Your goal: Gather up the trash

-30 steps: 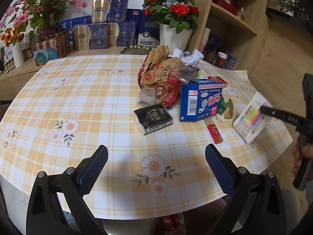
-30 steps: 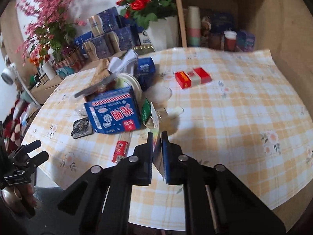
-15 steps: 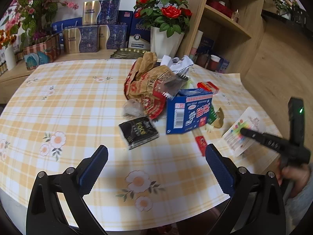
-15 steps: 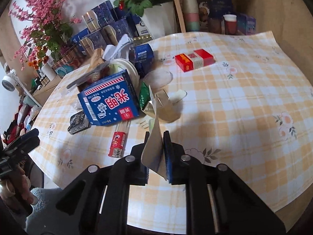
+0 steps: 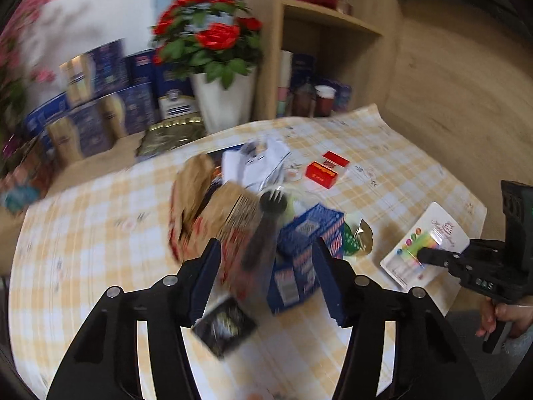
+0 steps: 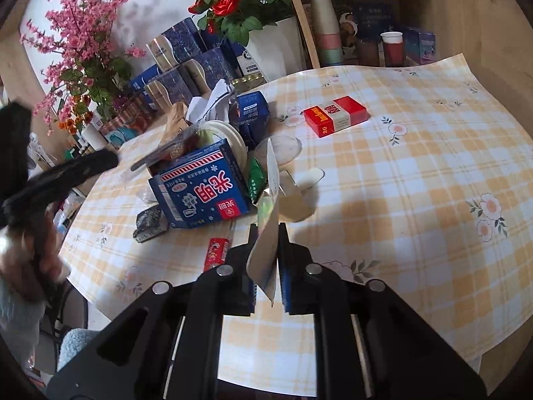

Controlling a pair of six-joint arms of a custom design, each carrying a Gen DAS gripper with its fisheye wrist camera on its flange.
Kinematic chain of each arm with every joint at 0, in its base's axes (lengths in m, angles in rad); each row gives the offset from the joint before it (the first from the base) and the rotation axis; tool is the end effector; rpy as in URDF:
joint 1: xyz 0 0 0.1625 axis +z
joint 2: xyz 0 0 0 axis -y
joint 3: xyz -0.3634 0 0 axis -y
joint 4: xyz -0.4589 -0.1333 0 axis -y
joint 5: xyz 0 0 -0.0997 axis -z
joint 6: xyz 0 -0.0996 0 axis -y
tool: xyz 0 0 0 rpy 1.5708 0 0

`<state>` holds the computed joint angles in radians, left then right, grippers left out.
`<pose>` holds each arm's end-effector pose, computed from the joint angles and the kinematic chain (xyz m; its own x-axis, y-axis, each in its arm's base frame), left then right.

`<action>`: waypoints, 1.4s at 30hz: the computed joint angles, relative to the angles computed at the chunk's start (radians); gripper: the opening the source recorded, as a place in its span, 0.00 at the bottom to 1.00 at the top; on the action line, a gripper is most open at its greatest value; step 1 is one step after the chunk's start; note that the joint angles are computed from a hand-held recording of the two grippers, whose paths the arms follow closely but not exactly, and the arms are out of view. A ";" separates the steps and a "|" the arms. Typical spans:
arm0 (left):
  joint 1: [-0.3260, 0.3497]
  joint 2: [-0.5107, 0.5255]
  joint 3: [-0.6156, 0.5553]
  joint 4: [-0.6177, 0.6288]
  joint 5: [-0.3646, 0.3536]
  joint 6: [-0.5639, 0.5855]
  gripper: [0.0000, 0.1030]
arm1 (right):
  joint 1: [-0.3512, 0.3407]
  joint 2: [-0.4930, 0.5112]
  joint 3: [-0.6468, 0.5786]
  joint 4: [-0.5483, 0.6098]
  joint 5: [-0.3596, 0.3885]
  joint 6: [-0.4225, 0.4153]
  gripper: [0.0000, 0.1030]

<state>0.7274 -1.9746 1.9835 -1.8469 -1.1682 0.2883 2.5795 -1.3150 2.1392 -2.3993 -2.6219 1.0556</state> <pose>-0.2114 -0.4189 0.4305 -0.4558 0.7752 -0.4374 0.8866 0.4390 -0.1457 0.4510 -0.2287 0.1282 -0.8683 0.2577 0.4239 -0.1838 0.6265 -0.7574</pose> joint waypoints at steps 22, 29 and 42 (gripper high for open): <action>0.000 0.117 -0.057 0.013 0.045 0.064 0.03 | 0.041 -0.022 0.045 -0.068 0.001 0.043 0.14; -0.071 -0.039 -0.058 0.152 -0.098 -0.024 0.03 | 0.084 -0.016 0.033 -0.053 0.003 0.070 0.14; -0.227 -0.449 0.104 0.553 -0.216 -0.202 0.03 | 0.214 -0.001 -0.033 0.190 0.001 0.280 0.14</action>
<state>0.4999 -2.4236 2.0877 -1.2935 -1.3841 0.0867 2.7937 -1.3165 2.1067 -2.2090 -2.6204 1.3354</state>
